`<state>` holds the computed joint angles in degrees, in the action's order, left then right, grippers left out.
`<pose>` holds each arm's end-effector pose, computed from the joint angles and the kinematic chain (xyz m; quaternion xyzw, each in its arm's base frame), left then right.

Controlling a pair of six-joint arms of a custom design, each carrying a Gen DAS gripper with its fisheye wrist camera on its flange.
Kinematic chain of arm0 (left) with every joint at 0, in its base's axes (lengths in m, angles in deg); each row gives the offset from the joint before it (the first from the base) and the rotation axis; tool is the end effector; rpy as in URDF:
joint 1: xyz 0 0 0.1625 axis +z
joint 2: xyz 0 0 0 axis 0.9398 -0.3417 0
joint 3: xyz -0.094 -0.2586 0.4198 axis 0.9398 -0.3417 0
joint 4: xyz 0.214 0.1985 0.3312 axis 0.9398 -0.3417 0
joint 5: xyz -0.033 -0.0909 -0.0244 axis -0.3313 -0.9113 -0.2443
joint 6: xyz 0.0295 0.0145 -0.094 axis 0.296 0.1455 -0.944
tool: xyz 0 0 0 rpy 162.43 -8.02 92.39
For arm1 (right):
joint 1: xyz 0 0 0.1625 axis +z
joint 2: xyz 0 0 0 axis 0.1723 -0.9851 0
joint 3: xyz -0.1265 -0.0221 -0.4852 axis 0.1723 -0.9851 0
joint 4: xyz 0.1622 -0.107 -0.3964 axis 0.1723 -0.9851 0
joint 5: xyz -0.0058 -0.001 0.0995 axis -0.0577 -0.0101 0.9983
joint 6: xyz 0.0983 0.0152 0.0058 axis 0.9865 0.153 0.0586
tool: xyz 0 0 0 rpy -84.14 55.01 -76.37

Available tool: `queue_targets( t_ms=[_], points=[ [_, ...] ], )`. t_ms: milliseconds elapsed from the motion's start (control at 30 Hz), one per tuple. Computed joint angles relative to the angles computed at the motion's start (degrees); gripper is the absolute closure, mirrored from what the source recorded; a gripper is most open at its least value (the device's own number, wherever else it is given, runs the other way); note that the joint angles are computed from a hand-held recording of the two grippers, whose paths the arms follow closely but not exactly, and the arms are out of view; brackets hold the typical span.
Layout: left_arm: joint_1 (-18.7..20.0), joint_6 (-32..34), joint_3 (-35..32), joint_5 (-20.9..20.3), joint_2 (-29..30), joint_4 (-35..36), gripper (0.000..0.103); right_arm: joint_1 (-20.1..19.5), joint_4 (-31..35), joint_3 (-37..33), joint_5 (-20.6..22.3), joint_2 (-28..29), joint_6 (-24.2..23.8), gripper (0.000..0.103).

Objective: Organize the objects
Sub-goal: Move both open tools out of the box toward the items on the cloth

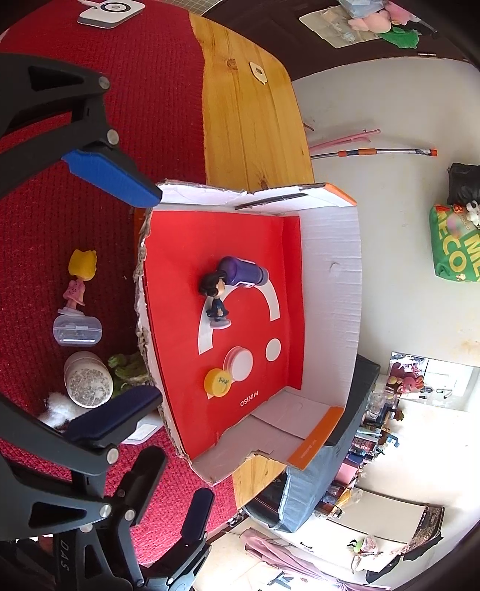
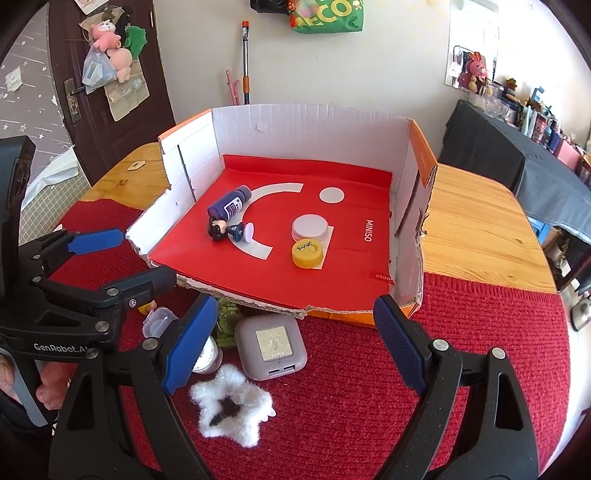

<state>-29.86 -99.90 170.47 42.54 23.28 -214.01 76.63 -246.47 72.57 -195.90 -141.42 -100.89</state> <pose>-0.3938 -0.6145 0.0108 0.1070 0.8766 -0.3433 0.3199 0.0643 -0.6638 0.3428 0.2842 -0.8802 0.2643 0.2731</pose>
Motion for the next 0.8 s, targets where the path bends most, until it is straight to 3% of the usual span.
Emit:
queue_targets(
  t_ms=[800],
  points=[
    [-2.1, -2.2, 4.3, -0.8, -1.0, -2.0, 0.007, -0.5, -2.3, 4.8, 0.0, -2.6, -1.1, 0.016]
  ],
)
